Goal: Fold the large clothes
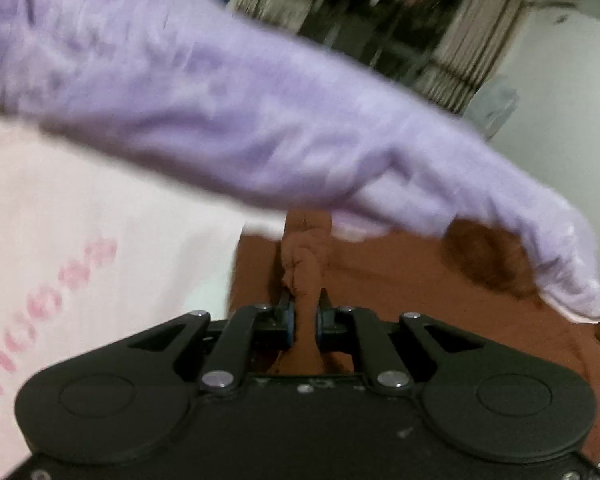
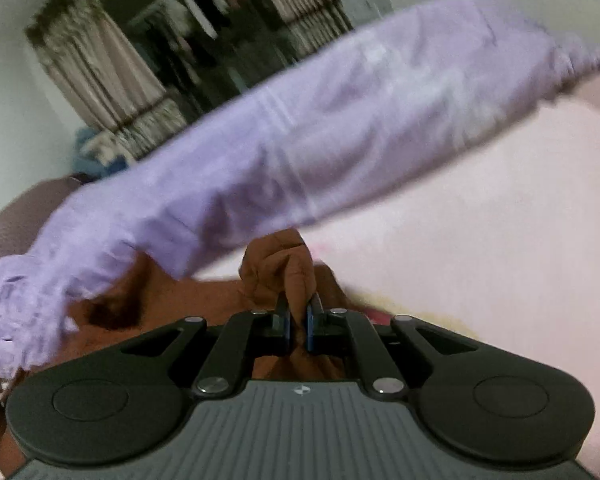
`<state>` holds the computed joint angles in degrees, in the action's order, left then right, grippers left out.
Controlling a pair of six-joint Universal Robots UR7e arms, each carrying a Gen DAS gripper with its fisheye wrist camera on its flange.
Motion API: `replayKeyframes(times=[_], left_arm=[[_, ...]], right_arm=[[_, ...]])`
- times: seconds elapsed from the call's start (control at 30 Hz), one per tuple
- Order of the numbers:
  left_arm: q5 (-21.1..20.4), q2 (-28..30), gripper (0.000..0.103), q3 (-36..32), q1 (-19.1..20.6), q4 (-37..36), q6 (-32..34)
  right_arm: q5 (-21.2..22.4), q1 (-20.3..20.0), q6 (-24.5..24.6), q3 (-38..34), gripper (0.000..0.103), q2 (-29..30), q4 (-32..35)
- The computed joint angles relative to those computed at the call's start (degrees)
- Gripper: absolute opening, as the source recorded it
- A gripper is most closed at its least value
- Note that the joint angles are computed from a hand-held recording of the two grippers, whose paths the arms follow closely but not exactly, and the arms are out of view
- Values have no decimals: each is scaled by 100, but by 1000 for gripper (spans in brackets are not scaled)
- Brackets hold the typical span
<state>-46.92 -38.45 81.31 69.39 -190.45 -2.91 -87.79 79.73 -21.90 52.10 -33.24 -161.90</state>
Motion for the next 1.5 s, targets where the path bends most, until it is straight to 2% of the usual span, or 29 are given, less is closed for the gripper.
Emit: replayKeyframes(times=[0.13,0.17,0.2,0.23,0.27,0.3,0.37,0.5,0.53,0.63,0.7,0.77,0.83,0.9,0.97,1.0,1.07,1.17,1.23,1.3,1.37,1.43,1.5], left_arm=[[-234,-1,18,134,123,-182,-274],[-211,-13,21,139,112,-170,-303],[-130,-24,29,137,84,-166,-321],[11,-35,48,135,38,-205,-318],[278,-40,60,128,-39,-298,-259],[548,-42,76,141,-120,-504,-75],[799,-103,76,284,-292,-1011,411],[777,-274,76,672,-680,-1447,1057],[726,-293,77,795,-779,-1503,1190],[627,-227,77,1037,-945,-1640,1295],[553,-125,77,1051,-937,-1562,1237],[708,35,77,948,-890,-1462,1262],[789,109,77,872,-770,-1119,984],[757,154,76,825,-639,-890,703],[665,292,78,780,-573,-1212,1006],[695,394,81,723,-555,-1394,1312],[764,516,82,605,-533,-1474,1527],[862,464,82,582,-569,-1314,1361],[878,317,82,684,-615,-1161,1025],[833,43,87,1016,-745,-963,569],[791,-189,92,1466,-902,-1198,398],[772,-368,101,1932,-1051,-1611,177],[652,-528,101,2370,-1136,-1952,-326]], right_arm=[[230,-137,308,16,8,36,60],[265,-148,311,54,12,15,55],[291,-159,343,84,20,-14,62],[268,-160,420,116,28,-45,22],[192,-144,529,202,42,-103,-83],[147,-126,615,279,48,-149,-209],[138,-101,643,654,48,-353,-667],[412,0,-21,1740,48,-927,-1630],[516,18,-146,1912,48,-1034,-1638],[584,91,-624,2508,36,-1281,-1901],[467,116,-864,2716,33,-1302,-2036],[271,116,-969,2700,33,-1250,-1994],[-66,97,-788,2529,32,-1100,-1938],[-264,42,-640,2354,22,-981,-1861],[-237,-27,-547,2240,18,-938,-1593],[-177,-70,-399,2201,17,-929,-1500],[27,-138,-178,2213,17,-944,-1495],[155,-178,116,2297,17,-1024,-1484],[184,-170,402,2447,23,-1147,-1558],[284,-160,608,2825,45,-1471,-1637],[416,-156,518,3301,61,-1840,-1717],[646,-249,656,3716,67,-2150,-1796],[936,-419,1020,4106,67,-2386,-1835]])
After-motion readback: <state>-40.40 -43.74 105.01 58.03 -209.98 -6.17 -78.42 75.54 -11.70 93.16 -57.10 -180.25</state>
